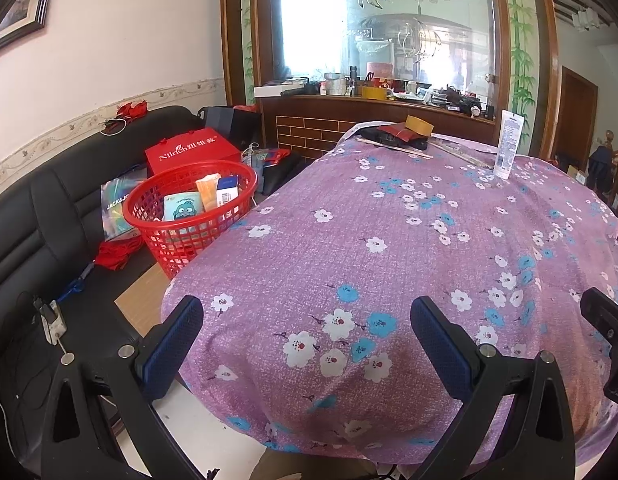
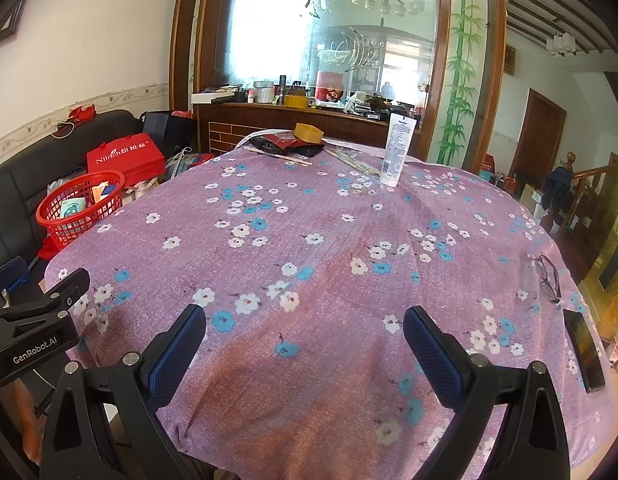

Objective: Collect trash

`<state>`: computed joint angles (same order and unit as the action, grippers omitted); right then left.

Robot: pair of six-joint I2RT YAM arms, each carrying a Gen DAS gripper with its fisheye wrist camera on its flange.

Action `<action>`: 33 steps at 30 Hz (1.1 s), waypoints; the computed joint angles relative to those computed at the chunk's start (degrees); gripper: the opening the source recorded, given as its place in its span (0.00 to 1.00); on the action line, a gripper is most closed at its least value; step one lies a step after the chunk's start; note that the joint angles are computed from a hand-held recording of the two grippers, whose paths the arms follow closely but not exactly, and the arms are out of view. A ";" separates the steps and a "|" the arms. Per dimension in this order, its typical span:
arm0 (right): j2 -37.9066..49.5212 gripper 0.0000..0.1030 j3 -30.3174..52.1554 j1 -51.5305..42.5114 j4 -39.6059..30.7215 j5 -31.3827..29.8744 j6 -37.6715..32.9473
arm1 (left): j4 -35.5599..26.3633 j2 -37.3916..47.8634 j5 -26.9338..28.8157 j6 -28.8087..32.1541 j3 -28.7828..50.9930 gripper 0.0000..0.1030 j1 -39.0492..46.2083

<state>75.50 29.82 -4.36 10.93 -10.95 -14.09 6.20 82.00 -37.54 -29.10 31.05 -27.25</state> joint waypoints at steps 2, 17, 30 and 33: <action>0.04 0.98 0.13 0.06 -0.08 -0.04 0.03 | 0.09 -0.07 -0.05 0.10 -0.13 1.00 0.20; 0.31 0.98 0.05 -0.01 0.12 -0.03 -0.03 | 0.05 -0.06 -0.33 -0.03 -0.38 1.00 0.21; 0.75 0.98 -0.21 -0.28 0.58 -0.15 -0.05 | -0.20 0.41 -0.49 -0.29 -0.10 1.00 -0.08; 0.94 0.98 -0.37 -0.56 0.79 -0.33 -0.10 | -0.09 0.79 -0.29 -0.05 -0.12 1.00 -0.08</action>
